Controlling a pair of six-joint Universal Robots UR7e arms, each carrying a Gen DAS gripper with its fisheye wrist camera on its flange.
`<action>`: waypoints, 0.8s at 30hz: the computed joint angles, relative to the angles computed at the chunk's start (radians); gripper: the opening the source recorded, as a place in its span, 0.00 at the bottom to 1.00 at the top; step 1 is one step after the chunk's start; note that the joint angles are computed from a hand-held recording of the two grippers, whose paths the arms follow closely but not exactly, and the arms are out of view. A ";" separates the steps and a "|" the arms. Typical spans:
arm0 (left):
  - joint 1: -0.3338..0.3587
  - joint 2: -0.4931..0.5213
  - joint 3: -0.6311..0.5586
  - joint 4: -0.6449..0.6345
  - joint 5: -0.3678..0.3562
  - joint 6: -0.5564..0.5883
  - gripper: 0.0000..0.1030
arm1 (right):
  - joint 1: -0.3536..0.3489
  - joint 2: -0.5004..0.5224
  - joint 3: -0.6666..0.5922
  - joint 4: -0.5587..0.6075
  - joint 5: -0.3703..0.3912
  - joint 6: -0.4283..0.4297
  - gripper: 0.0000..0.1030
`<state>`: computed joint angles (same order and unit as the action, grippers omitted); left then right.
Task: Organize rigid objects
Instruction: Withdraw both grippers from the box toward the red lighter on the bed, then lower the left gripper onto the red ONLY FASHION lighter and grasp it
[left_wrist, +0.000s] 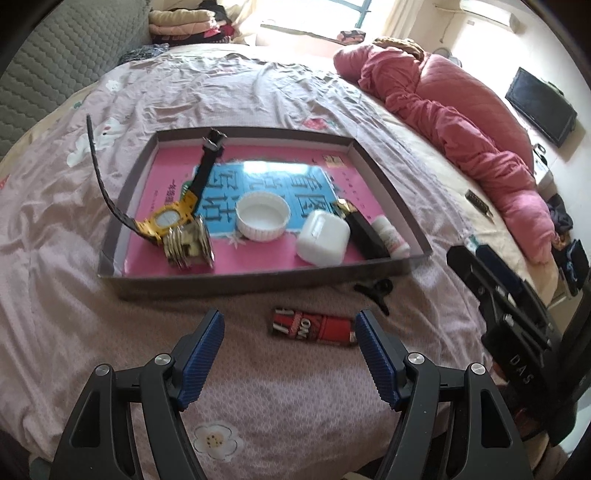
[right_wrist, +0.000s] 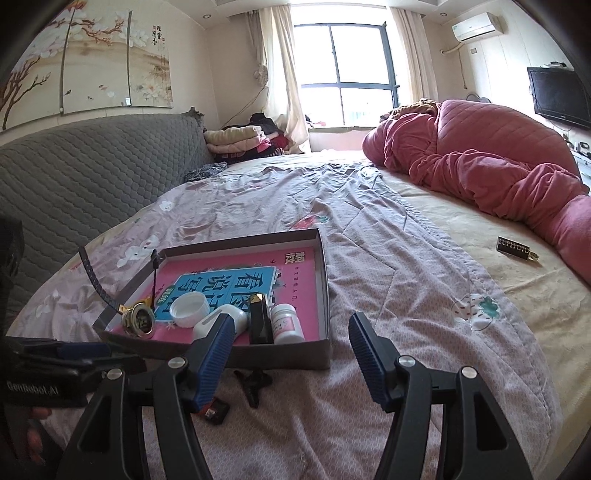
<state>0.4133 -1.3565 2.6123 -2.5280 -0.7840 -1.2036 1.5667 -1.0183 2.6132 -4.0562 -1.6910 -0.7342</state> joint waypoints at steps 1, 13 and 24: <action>-0.001 0.007 0.001 -0.005 -0.003 0.003 0.72 | 0.002 0.001 0.002 -0.005 -0.003 -0.002 0.62; 0.005 0.097 -0.013 0.001 -0.042 -0.069 0.72 | -0.004 -0.006 0.008 -0.009 -0.006 -0.002 0.62; 0.130 0.190 -0.072 -0.134 -0.078 -0.115 0.72 | -0.019 -0.019 0.002 0.022 0.004 0.017 0.62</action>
